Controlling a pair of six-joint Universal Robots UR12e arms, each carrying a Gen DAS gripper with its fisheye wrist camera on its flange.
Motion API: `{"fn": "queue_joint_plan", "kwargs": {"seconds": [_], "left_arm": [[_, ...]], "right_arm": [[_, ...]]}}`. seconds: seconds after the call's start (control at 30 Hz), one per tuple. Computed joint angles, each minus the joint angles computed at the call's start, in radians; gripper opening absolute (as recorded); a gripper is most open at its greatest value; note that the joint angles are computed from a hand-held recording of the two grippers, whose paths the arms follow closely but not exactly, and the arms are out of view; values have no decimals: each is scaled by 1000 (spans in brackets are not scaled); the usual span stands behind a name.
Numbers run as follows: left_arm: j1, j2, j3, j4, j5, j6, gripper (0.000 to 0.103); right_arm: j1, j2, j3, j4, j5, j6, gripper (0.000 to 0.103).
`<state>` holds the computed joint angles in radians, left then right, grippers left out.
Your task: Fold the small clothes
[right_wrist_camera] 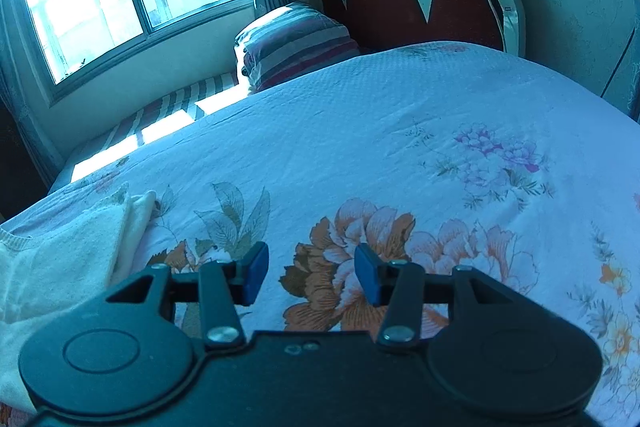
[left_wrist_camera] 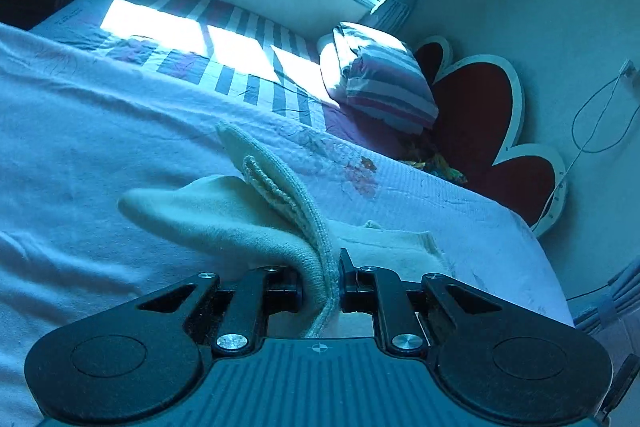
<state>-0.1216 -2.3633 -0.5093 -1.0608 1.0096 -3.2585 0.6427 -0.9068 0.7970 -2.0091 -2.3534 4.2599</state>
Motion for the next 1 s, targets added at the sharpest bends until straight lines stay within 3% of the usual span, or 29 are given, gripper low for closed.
{"fn": "queue_joint_plan", "kwargs": {"seconds": [0.13,0.3,0.33,0.4,0.43,0.47,0.5,0.6,0.73,0.8,0.9,1.0], "left_arm": [[-75,-4,59,-67,112,66,14],[-180,-52,162,-249,254,175,15],[-205,-67,189,-300,301,189,18],[-230,-64,172,-304,307,191,40],[-240,-40,125,-264,287,174,67],[-245,-4,53,-190,250,170,85],[-246,30,-17,-121,208,171,88],[-233,94,-137,-12,56,136,88],[-193,184,-298,169,23,10,88],[-160,229,-385,272,74,-39,88],[-130,293,-498,319,264,-10,88],[-77,345,-595,329,255,-87,88]], "right_arm": [[-24,-80,139,-103,46,-33,48],[-38,-168,280,-168,58,-14,48],[-39,-182,301,-168,61,-9,48],[-41,-210,343,-175,68,2,48],[-40,-223,363,-174,66,10,49],[-40,-235,379,-171,63,19,49],[-40,-248,397,-170,60,31,49],[-39,-278,436,-160,54,61,51],[-40,-291,459,-181,72,77,51],[-39,-283,451,-212,85,62,52],[-39,-251,415,-313,126,1,51],[-35,-188,335,-406,219,-114,51]]}}
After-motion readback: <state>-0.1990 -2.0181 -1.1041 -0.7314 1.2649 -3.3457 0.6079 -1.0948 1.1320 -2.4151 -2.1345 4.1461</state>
